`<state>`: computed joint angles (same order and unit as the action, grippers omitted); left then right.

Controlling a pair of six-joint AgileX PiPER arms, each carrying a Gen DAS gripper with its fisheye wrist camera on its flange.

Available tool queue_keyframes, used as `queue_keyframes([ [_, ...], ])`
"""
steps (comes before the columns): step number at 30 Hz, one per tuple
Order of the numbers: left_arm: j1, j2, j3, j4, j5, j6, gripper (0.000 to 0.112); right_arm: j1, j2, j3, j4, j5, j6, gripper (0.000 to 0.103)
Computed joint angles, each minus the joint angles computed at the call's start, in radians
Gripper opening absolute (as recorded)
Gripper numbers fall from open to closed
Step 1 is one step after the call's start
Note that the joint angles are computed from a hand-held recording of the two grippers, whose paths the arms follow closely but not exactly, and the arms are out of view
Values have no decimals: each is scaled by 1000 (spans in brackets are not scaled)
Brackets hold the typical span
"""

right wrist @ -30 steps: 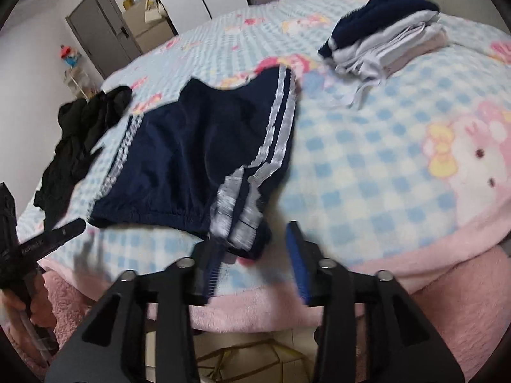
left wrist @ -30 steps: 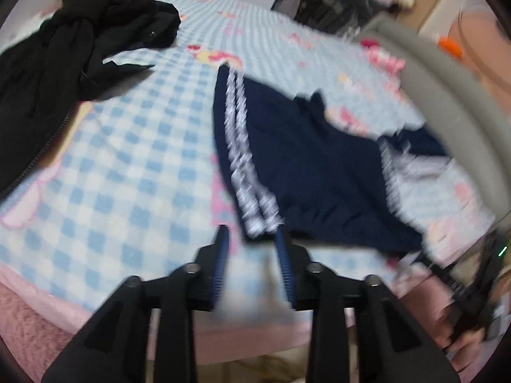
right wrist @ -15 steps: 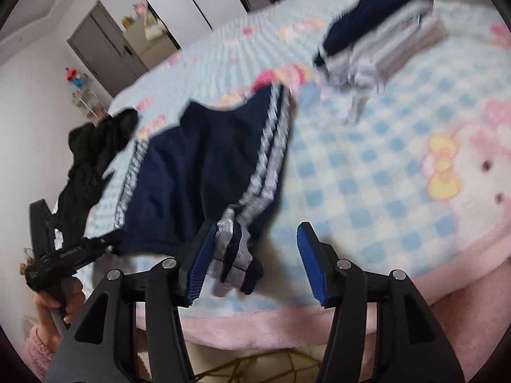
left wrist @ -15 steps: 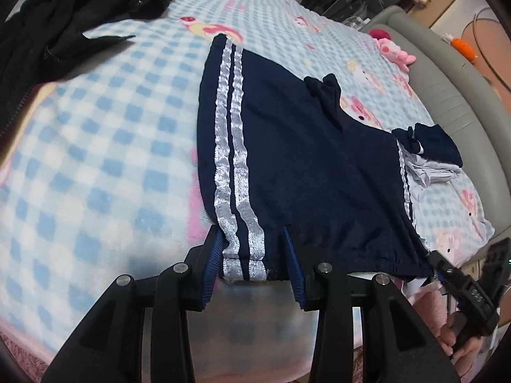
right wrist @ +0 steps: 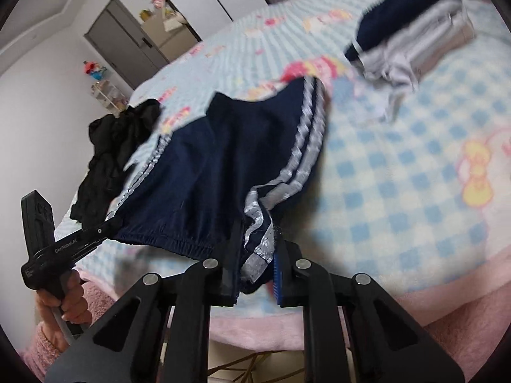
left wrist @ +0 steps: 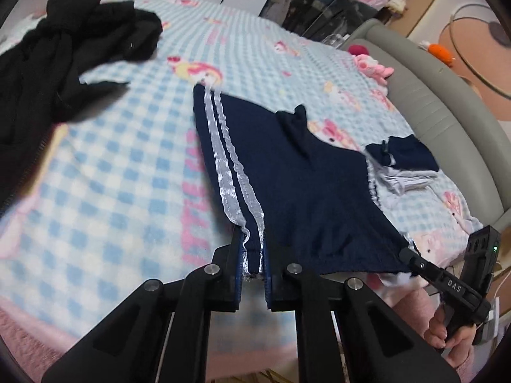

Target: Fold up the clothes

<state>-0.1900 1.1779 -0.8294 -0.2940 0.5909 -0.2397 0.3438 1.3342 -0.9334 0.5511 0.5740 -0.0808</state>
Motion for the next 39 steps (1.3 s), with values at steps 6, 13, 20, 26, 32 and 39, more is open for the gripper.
queue_keyframes([
  [6, 1, -75, 47, 13, 43, -3, 11, 44, -33, 30, -87, -5, 77, 14],
  [13, -46, -72, 96, 26, 16, -38, 11, 53, -11, 47, -167, -6, 154, 15],
  [20, 46, 38, 65, -84, 101, 128, 32, 40, -31, 45, -290, 20, 258, 26],
  [26, 157, 42, 10, -128, 73, 301, 35, 7, -37, -90, -419, 59, 285, 39],
  [32, 196, 330, -253, -142, 9, 328, 35, 36, 257, -470, -362, 113, 117, 39],
  [39, 159, 637, -587, 12, 26, 142, 35, 102, 708, -1005, -299, 299, 27, 39],
])
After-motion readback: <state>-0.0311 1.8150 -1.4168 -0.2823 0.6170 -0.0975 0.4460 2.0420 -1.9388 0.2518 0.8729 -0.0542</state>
